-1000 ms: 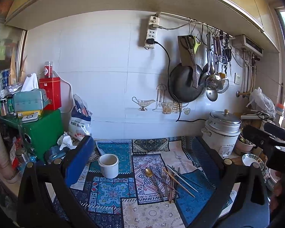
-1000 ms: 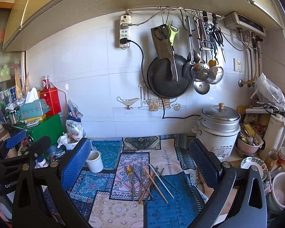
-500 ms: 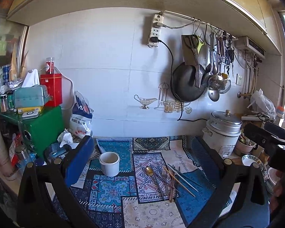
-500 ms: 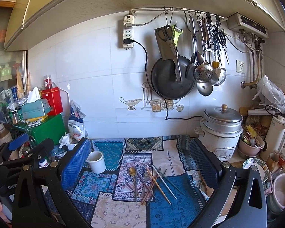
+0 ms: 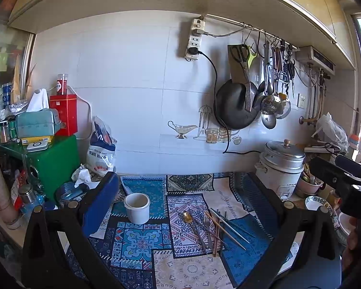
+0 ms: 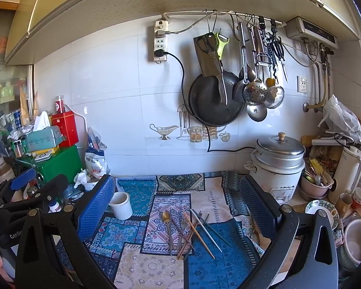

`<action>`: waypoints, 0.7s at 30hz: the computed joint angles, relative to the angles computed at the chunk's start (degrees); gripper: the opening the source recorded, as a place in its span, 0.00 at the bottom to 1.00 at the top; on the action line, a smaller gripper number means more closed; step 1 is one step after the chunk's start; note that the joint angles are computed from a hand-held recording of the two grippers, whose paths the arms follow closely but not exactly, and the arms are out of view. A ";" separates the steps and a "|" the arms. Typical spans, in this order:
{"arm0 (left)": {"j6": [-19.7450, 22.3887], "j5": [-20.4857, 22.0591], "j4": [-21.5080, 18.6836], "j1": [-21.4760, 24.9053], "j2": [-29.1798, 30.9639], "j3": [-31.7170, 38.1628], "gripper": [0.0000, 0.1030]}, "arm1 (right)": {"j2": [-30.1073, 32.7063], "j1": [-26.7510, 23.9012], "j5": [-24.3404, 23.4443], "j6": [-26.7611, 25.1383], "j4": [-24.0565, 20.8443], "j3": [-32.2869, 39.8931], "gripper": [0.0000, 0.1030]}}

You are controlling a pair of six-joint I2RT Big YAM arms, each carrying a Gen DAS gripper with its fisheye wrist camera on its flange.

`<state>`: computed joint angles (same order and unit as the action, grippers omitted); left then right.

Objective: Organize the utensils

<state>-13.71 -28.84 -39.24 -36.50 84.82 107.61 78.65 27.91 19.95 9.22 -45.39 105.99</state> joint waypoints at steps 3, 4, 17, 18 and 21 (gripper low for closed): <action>0.12 -0.32 0.34 -0.27 -0.14 -0.28 1.00 | 0.06 0.06 0.08 -0.05 0.02 0.07 1.00; 0.15 -0.51 0.40 -0.40 -0.17 -0.33 1.00 | 0.11 0.09 0.08 -0.04 0.06 0.09 1.00; 0.23 -1.11 0.14 -0.58 -0.03 -0.04 1.00 | -0.49 -0.76 -1.64 -0.35 0.36 -0.55 1.00; 0.23 -1.23 -0.08 -0.60 0.21 0.30 1.00 | -0.32 -0.91 -1.83 -0.34 0.26 -0.35 1.00; -0.07 -1.63 -1.07 -0.52 1.28 1.59 1.00 | 0.42 -1.41 -2.36 -0.35 -0.12 0.33 1.00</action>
<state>-13.77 -30.47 -40.31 -37.02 86.10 109.21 79.07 26.49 17.59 8.87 -45.51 106.33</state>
